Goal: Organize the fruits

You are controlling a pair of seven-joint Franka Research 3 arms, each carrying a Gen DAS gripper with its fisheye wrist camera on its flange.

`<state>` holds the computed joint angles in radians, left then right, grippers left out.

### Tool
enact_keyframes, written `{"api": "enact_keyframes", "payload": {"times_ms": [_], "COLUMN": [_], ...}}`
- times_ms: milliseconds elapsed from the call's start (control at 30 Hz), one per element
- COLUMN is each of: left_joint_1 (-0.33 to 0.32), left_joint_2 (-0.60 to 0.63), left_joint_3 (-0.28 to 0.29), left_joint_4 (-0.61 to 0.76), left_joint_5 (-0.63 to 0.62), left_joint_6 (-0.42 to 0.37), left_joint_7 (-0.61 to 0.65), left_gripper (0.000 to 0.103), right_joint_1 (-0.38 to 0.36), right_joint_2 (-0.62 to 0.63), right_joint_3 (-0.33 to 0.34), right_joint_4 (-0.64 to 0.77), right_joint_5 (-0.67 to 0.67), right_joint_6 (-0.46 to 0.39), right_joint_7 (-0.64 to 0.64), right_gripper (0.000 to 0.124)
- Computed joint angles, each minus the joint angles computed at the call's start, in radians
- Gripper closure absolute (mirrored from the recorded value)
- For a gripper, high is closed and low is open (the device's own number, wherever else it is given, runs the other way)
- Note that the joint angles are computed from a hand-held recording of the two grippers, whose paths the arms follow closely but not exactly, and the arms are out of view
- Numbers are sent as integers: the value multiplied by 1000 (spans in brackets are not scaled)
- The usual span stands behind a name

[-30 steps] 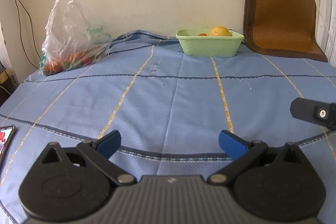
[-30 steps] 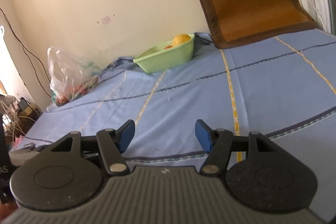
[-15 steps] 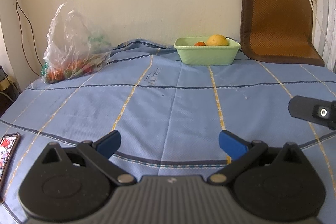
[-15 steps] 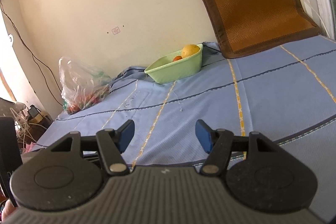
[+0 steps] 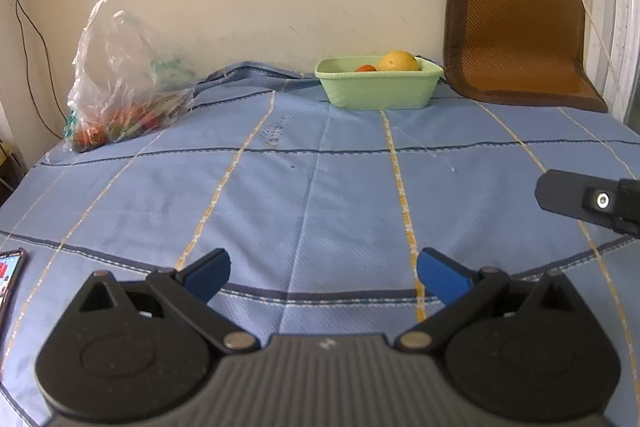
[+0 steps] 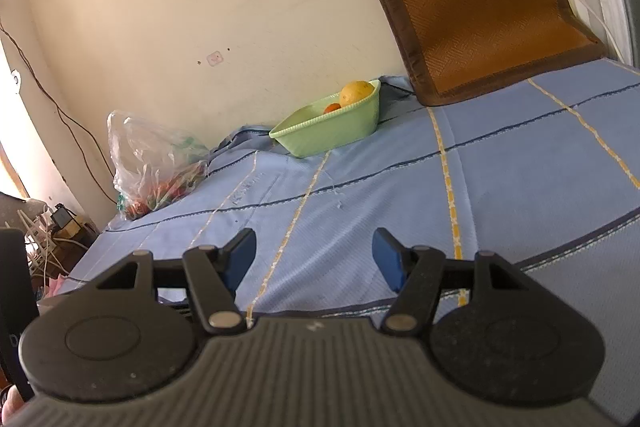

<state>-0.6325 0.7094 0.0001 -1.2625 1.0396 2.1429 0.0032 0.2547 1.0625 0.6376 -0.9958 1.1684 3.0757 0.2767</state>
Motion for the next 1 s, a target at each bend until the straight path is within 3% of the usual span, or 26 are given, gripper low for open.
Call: {"api": "enact_keyframes", "payload": {"times_ms": [1000], "left_joint_1": [-1], "left_joint_2": [31], "left_joint_3": [-1], "left_joint_4": [51], "left_joint_5": [-65], "left_joint_6": [-30], "left_joint_7": [46], "left_gripper": [0], "right_joint_1": [-8], "right_joint_2": [0], "right_joint_3": [-2], "right_joint_4": [-11], "right_joint_5": [-9], "right_joint_6": [-7], "right_joint_7": [23], "right_gripper": [57]}}
